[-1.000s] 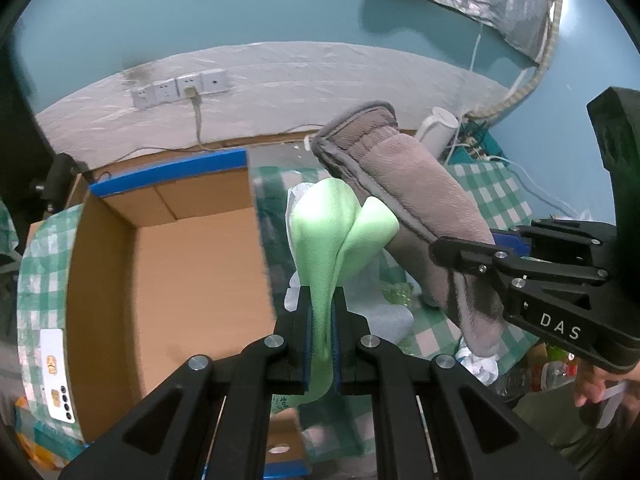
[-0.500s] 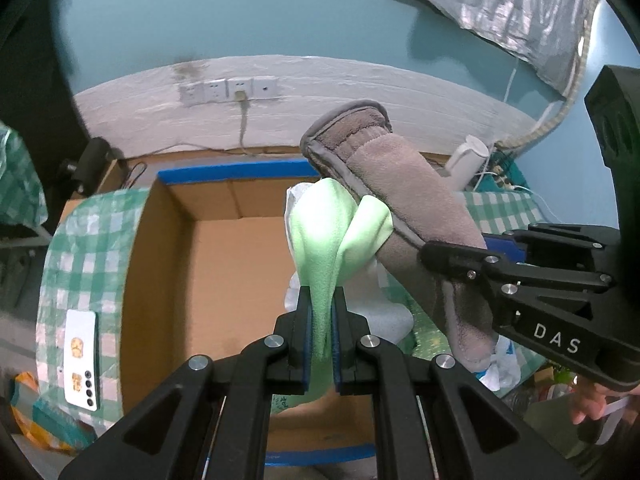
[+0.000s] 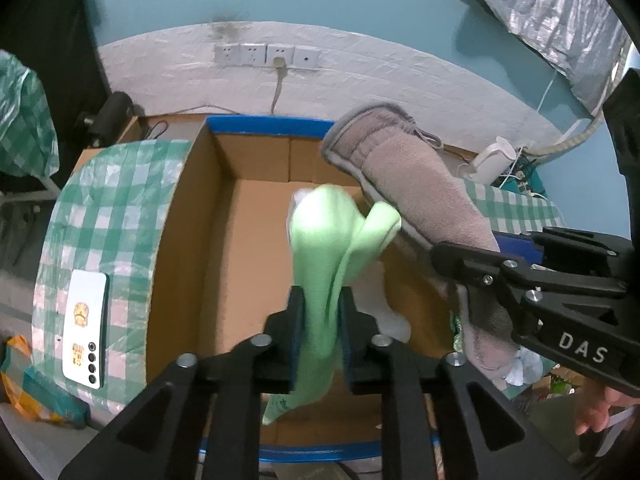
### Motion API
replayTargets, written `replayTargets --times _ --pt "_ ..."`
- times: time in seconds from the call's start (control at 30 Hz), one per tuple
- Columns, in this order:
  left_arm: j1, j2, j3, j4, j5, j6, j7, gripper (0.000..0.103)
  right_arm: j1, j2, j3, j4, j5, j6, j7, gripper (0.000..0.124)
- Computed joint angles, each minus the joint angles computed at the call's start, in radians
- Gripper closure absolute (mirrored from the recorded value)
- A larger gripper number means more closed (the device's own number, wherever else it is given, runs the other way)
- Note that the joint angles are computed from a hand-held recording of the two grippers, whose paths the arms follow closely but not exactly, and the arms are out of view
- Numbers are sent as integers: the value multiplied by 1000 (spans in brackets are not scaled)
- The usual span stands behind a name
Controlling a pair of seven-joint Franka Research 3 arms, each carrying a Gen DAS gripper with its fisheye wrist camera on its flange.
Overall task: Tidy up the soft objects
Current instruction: 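Carry the cloth and sock over the box and open both grippers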
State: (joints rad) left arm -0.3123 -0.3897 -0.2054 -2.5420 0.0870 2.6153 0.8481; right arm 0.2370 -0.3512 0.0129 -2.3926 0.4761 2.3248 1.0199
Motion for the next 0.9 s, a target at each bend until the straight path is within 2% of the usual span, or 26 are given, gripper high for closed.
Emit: replayTargets --times 0.13,0.27,0.4,0.6,0.9 --pt "9 -18 2 -20 3 3 -18 70 10 6 1 2 18 5 -6 87" --pt "17 -27 3 -26 11 6 -31 67 10 0 5 -6 15 20 0 82" --pt "18 -28 2 -23 17 8 -37 63 5 -9 0 -14 12 29 4 71" --pt "13 -12 -9 -4 31 7 -37 59 -15 -28 -20 -30 12 27 -6 68" --pt "4 39 -32 51 59 -12 -52 58 -61 -46 -39 -60 -21 28 -11 65"
